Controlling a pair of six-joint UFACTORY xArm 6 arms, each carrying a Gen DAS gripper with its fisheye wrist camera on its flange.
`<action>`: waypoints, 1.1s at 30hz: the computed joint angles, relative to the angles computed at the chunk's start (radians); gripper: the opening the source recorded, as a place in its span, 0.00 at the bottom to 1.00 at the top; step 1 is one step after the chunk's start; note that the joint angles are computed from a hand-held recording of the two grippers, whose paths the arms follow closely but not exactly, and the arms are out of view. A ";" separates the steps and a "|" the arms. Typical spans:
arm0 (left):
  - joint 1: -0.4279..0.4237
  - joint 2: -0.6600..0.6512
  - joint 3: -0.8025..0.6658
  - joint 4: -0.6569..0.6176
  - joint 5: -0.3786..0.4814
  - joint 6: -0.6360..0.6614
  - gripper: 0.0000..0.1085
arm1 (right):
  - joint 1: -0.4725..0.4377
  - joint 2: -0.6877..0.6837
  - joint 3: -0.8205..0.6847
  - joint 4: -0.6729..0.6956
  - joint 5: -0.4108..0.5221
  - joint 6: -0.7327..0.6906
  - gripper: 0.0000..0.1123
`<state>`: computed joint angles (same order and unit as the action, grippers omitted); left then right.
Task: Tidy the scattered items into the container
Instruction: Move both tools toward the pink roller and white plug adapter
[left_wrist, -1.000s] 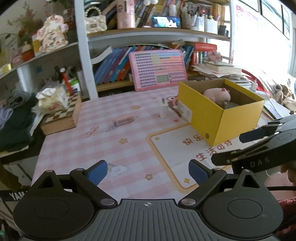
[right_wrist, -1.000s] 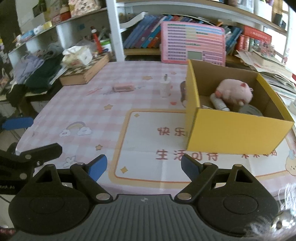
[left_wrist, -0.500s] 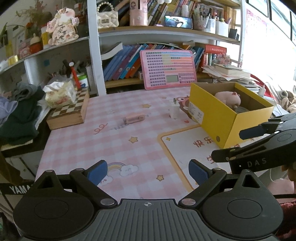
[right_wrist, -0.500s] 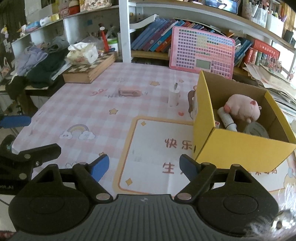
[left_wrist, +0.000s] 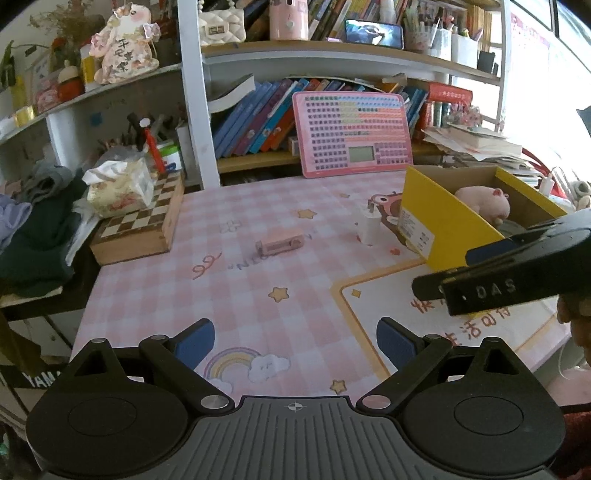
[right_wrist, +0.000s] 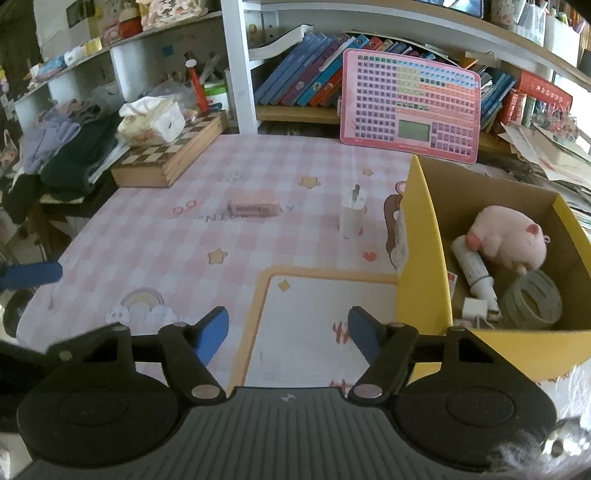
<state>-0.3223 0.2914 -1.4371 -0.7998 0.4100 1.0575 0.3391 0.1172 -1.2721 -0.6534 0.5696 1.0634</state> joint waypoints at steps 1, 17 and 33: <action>-0.002 0.011 -0.012 0.008 0.000 -0.007 0.89 | -0.006 0.013 -0.014 0.013 -0.004 -0.009 0.61; -0.012 0.190 -0.238 0.186 0.020 -0.207 0.89 | -0.083 0.166 -0.191 0.198 -0.022 -0.181 0.60; -0.033 0.399 -0.507 0.295 0.058 -0.314 0.89 | -0.129 0.338 -0.401 0.181 -0.001 -0.257 0.58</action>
